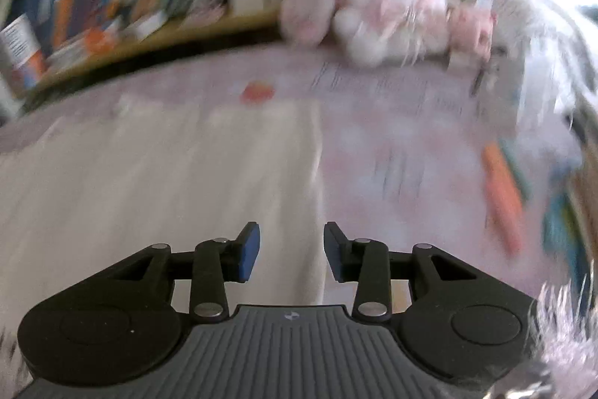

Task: Fold clothes
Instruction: 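Move both tools over the cream canvas tote bag, then grasp the tote bag edge with the right tool while the left tool grasps it too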

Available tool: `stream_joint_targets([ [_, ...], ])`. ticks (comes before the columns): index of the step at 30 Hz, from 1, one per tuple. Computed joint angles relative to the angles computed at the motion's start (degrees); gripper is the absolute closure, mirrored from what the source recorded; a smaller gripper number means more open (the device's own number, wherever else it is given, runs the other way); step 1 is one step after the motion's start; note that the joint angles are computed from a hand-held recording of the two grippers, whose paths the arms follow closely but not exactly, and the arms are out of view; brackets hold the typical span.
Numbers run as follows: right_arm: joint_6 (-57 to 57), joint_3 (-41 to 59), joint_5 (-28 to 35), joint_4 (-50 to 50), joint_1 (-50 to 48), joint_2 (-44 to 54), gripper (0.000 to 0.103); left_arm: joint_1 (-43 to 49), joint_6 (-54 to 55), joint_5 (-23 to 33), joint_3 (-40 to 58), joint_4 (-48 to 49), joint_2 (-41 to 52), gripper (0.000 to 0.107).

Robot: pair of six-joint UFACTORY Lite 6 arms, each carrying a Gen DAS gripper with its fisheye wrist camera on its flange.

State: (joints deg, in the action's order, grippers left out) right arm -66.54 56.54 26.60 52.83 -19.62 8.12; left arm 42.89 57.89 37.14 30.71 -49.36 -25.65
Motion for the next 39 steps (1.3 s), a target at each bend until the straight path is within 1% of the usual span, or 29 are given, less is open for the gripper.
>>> stream_joint_targets([
  [2, -2.3, -6.39, 4.96, -0.17, -5.07, -5.64, 0.066, 4.6, -4.73, 3.52, -3.81, 2.89, -6.93, 0.058],
  [4, -2.97, -10.1, 9.58, -0.99, -10.26, -8.89, 0.066, 10.24, -7.33, 7.85, -6.4, 3.18, -11.61, 0.058],
  [7, -1.1, -11.39, 17.36, -2.85, -17.61, -10.07, 0.066, 19.79, -8.98, 14.45, -9.2, -0.09, -13.81, 0.059],
  [9, 0.92, -8.99, 23.08, -3.35, -21.38, -7.38, 0.066, 26.4, -10.25, 18.82, -10.57, -1.8, -14.06, 0.059],
  [12, 7.19, -4.07, 30.14, -4.38, -25.16, -1.63, 0.067, 32.93, -11.35, 22.45, -12.12, -5.95, -10.76, 0.059],
  [14, 12.03, -0.91, 34.3, -4.52, -26.8, 2.52, 0.067, 35.18, -11.72, 23.14, -13.16, -8.78, -8.66, 0.059],
  [16, 16.07, 0.97, 37.16, -3.97, -27.58, 5.68, 0.067, 35.13, -13.19, 21.71, -13.81, -11.23, -6.5, 0.063],
  [18, 18.77, 1.59, 37.46, -2.81, -27.21, 7.55, 0.067, 34.86, -13.59, 20.58, -14.06, -14.26, -4.32, 0.064],
  [20, 20.6, 1.24, 36.14, -0.87, -26.62, 8.36, 0.069, 33.85, -13.96, 18.99, -14.09, -17.31, -2.64, 0.065],
  [21, 21.02, 0.65, 35.38, 0.6, -26.42, 8.32, 0.069, 33.1, -14.16, 17.85, -14.23, -18.67, -2.18, 0.072],
  [22, 21.31, 0.01, 34.67, 2.14, -26.19, 8.22, 0.075, 32.27, -14.91, 16.42, -14.4, -19.32, -2.08, 0.079],
  [23, 21.73, -0.52, 33.72, 2.95, -25.73, 8.01, 0.082, 30.87, -16.48, 14.8, -14.24, -19.34, -2.28, 0.093],
  [24, 21.5, -0.9, 33.31, 3.61, -25.23, 7.79, 0.096, 29.13, -18.48, 13.26, -13.87, -18.98, -2.71, 0.097],
  [25, 20.52, -1.13, 33.35, 4.36, -24.98, 6.86, 0.096, 27.79, -20.23, 12.42, -13.54, -17.95, -4.87, 0.098],
  [26, 17.4, -1.78, 33.99, 5.91, -25.42, 4.47, 0.096, 27.17, -20.9, 12.97, -13.11, -16.47, -8.88, 0.098],
  [29, 7.58, -2.98, 36.92, 9.19, -27.36, -3.63, 0.097, 29.03, -20.92, 19.05, -10.33, -13.25, -15.21, 0.098],
  [30, 6.66, -2.69, 37.04, 8.59, -27.56, -5.19, 0.097, 29.67, -20.37, 19.7, -10.03, -12.61, -14.71, 0.098],
  [31, 6.94, -2.33, 36.2, 7.26, -27.28, -5.45, 0.097, 30.08, -19.59, 18.94, -10.36, -12.07, -12.5, 0.098],
  [34, 9.31, -1.93, 30.71, 2.23, -24.86, -1.81, 0.097, 31.39, -16.67, 16.33, -12.51, -11.55, -5.26, 0.098],
  [36, 9.77, -2.83, 27.63, 0.59, -23.6, -0.42, 0.097, 34.74, -13.64, 18.12, -15.79, -13.57, -6.15, 0.097],
  [38, 9.09, -3.3, 26.56, 0.03, -22.77, -0.83, 0.096, 36.74, -12.06, 19.48, -16.7, -14.02, -6.28, 0.094],
  [39, 8.69, -3.46, 26.23, -0.18, -22.37, -1.18, 0.093, 37.48, -11.48, 19.98, -16.8, -13.98, -6.07, 0.092],
])
